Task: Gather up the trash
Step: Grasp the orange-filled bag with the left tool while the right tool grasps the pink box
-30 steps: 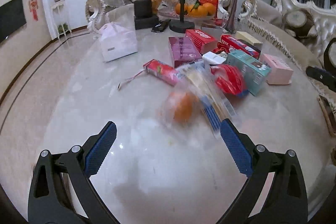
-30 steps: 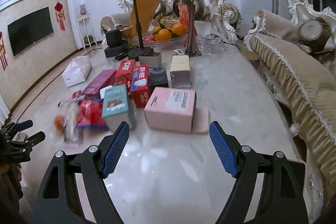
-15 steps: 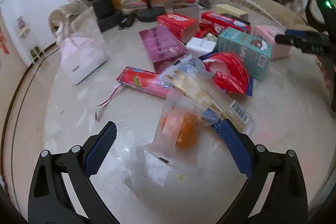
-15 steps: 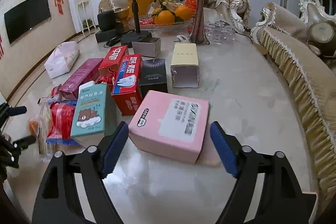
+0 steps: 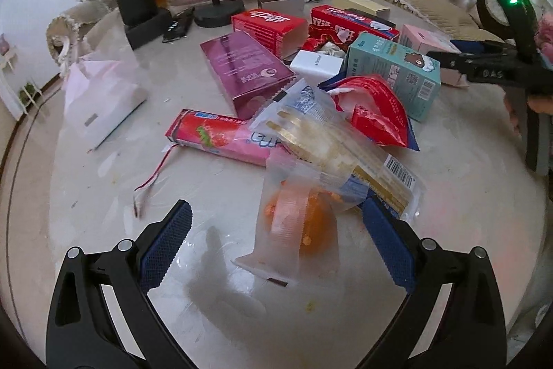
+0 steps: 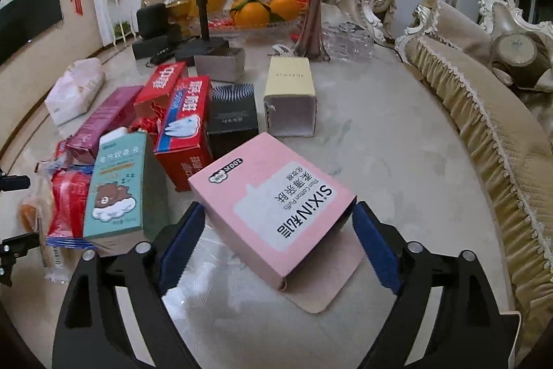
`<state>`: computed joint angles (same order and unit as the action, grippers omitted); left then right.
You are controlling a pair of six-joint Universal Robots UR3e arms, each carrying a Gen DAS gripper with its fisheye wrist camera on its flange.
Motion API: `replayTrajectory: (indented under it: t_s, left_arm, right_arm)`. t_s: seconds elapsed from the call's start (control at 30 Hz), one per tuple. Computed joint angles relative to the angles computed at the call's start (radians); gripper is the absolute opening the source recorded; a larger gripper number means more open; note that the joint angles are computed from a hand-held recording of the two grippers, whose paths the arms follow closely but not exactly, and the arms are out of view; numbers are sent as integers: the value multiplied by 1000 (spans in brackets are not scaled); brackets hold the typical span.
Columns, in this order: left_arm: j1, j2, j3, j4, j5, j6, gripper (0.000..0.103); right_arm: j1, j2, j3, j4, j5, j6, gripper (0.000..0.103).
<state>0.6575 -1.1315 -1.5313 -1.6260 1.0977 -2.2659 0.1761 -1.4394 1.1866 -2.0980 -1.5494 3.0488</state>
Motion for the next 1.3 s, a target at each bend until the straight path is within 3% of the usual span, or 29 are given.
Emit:
replayTrajectory:
  t_s: [0.13, 0.27, 0.33, 0.53, 0.6, 0.77, 0.97, 1.03, 1.07, 1.1, 1.17, 1.2, 1.23, 1.3]
  left_arm:
    - [31, -31, 60, -106, -32, 59, 96]
    - [64, -17, 61, -152, -37, 152, 96]
    - [63, -15, 56, -152, -30, 160, 96]
    - [39, -38, 55, -119, -22, 74, 96]
    - [27, -45, 47, -98, -19, 24, 96]
    - [21, -42, 24, -69, -19, -29, 96]
    - [37, -36, 44, -125, -48, 29, 96]
    - [41, -25, 40, -129, -58, 53, 95]
    - [34, -28, 45, -130, -56, 59, 87]
    - [25, -36, 54, -136, -53, 61, 82]
    - [3, -45, 59, -123, -34, 55, 61]
    - [-16, -49, 60, -99, -7, 34, 57]
    - [-14, -66, 86, -113, -3, 10, 42]
    - [2, -90, 133, -169, -11, -13, 40]
  right_arm:
    - [3, -14, 15, -24, -1, 0, 88]
    - [11, 17, -11, -61, -14, -126, 89]
    - [-16, 48, -57, -36, 43, -186, 89]
    - [-74, 131, -203, 131, 181, -312, 89]
    - [-74, 136, -219, 173, 187, -304, 89]
    - [-41, 86, -114, 110, 141, -301, 87]
    - [-42, 58, -72, 104, 153, -301, 86]
    - [-51, 56, -75, 117, 153, -293, 72]
    - [-64, 62, -93, 147, 169, -280, 62]
    - [-76, 62, -99, 160, 185, -270, 62]
    - [-85, 54, -91, 163, 193, -253, 62]
    - [-85, 47, -81, 157, 188, -246, 62]
    - [-85, 43, -76, 157, 185, -239, 62]
    - [-93, 27, -63, 166, 193, -221, 62]
